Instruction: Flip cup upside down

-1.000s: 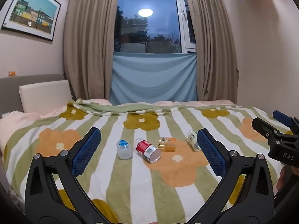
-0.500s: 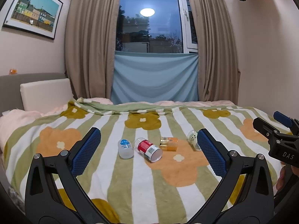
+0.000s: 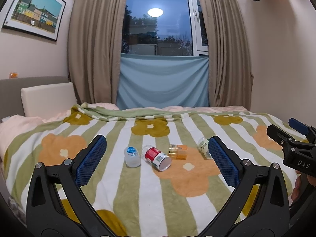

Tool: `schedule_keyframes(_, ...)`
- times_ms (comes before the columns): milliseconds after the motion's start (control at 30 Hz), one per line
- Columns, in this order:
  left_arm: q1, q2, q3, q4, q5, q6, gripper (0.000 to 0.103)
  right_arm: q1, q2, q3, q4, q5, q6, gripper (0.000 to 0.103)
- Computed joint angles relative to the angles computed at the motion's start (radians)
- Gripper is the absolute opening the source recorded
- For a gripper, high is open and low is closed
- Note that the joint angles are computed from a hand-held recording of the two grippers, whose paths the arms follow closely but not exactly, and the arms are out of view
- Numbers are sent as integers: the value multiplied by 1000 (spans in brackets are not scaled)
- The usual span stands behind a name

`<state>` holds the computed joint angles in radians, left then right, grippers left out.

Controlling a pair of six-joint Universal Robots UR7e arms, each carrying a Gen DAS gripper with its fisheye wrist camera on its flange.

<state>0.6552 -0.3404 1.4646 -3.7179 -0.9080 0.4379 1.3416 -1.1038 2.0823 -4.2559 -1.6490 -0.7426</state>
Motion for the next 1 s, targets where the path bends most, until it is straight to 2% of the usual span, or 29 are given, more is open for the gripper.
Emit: schedule_keyframes(1000, -18, -4, -3, 41, 4, -15, 103, 9, -3, 4, -4, -9, 6, 102)
